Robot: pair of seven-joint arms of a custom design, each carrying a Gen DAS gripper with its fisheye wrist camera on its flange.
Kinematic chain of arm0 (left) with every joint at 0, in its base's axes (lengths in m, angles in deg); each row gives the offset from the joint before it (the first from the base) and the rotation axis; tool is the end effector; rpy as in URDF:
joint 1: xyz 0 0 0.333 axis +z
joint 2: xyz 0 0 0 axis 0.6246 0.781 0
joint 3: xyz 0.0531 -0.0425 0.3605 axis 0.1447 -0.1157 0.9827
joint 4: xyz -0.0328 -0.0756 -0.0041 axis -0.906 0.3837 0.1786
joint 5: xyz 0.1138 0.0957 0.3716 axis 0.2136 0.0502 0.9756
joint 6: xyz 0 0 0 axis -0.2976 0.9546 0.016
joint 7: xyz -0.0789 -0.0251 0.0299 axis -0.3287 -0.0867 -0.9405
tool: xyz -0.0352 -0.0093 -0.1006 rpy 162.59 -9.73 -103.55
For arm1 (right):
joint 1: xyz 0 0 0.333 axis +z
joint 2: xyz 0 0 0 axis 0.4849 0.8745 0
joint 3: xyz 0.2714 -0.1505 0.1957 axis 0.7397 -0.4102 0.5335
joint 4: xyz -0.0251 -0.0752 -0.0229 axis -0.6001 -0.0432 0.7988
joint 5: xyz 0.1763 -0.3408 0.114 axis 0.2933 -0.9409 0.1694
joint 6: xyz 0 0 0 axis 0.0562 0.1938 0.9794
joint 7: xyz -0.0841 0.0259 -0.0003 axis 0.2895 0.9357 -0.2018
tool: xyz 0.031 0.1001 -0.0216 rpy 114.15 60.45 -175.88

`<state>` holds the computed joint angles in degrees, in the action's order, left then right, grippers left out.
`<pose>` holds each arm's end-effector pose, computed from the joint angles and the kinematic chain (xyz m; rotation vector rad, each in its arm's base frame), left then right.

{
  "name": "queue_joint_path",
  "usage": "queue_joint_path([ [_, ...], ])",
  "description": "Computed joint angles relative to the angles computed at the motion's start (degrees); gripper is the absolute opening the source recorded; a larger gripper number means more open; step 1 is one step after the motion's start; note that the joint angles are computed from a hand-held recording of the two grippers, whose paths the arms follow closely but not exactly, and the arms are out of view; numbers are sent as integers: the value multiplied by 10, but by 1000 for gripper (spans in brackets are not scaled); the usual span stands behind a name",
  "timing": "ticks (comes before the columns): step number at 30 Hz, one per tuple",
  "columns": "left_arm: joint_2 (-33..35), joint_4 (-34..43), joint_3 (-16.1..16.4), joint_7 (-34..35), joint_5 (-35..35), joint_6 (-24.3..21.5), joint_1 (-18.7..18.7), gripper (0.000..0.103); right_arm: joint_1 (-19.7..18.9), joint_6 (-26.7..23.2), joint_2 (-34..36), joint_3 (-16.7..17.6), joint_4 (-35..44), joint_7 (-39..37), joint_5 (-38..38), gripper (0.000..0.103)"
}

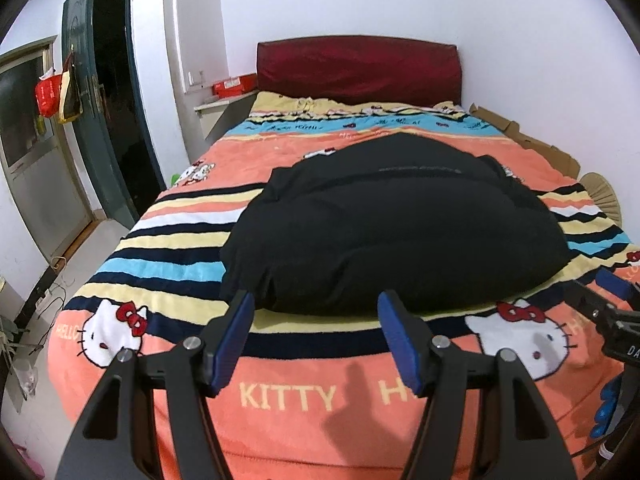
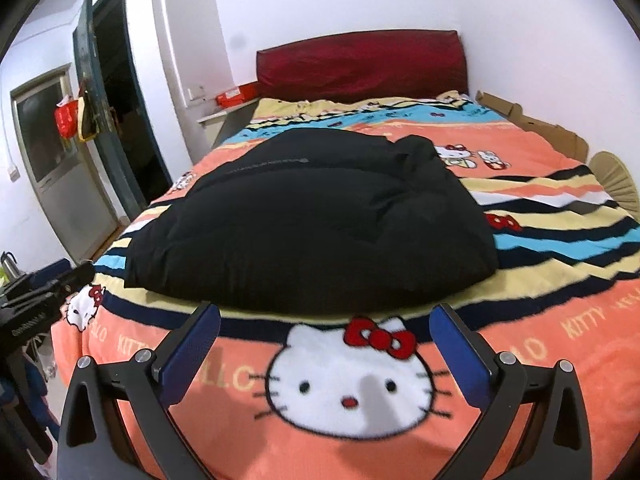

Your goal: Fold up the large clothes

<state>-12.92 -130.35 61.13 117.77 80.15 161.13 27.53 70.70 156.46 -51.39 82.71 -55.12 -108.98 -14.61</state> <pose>0.5204 -0.2755 0.5846 -1.3548 1.9936 -0.9200 0.4134 0.4889 0.5873 -1.3675 1.9304 -0.7903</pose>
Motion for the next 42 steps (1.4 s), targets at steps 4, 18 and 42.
queue_joint_path([
  [4, 38, 37, 4, -11, 20, -14, -6, 63, -11, 30, 13, -10, 9, -15, -3, 102],
  [18, 174, 187, 62, -11, 29, 7, -71, 63, -16, 73, 94, -64, 107, -128, -10, 102],
  [42, 345, 461, 30, 188, -127, -109, -62, 72, -80, 64, 95, -62, 123, -179, 44, 103],
])
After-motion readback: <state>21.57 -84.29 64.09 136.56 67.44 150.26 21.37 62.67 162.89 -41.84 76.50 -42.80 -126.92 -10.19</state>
